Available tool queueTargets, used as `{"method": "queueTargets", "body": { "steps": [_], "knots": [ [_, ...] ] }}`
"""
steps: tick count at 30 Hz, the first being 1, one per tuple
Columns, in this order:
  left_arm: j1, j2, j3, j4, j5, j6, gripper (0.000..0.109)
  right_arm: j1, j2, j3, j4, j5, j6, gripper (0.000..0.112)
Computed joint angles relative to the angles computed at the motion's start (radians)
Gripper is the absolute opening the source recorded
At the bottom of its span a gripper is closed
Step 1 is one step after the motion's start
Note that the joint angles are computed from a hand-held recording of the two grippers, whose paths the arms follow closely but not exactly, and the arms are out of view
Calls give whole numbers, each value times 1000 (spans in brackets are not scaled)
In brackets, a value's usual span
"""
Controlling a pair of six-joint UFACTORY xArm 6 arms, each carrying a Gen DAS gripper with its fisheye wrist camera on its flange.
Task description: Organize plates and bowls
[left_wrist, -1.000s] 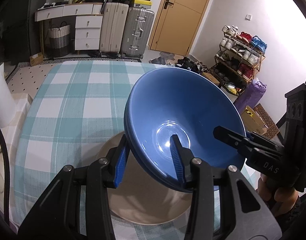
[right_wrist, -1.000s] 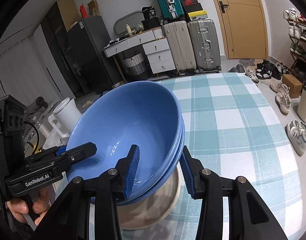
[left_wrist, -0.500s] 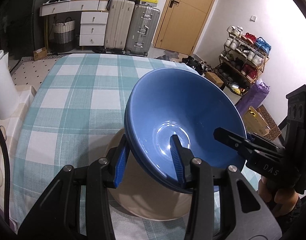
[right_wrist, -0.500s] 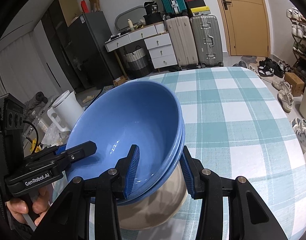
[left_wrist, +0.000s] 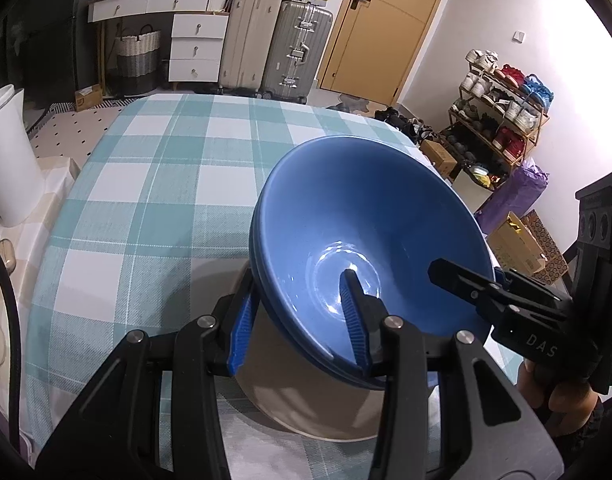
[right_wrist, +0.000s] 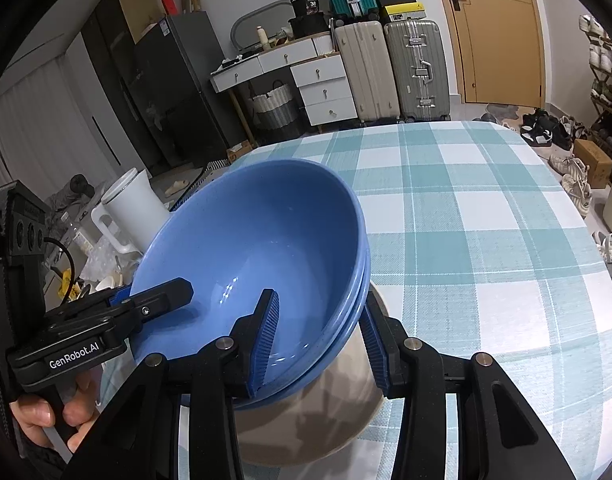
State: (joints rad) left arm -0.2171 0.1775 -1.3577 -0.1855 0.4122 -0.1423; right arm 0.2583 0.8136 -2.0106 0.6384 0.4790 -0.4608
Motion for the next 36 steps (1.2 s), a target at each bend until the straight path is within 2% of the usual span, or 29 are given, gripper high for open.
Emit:
{"method": "queueTargets", "body": {
  "steps": [20,24,26,28,33,36],
  "knots": [
    [14,38,-24,-20,-7,47,38,2,31,-39,16,6,-13,43],
    [16,39,-20,5,-19,37,39,4,28,-38,7,1,-20,49],
    [17,35,-13,28,-28,27,43,5,15,-20,13,-15,-42,52],
    [19,23,4,26,-49,30,48,4,3,-5,35,-29,-72,65],
    [27,-17,57,48,-105,35,59,-7,-18,26,66,-49,-139,74],
    [27,-44,88,56,-133,51,72,-14,-38,54,139,-50,-227,81]
  ]
}}
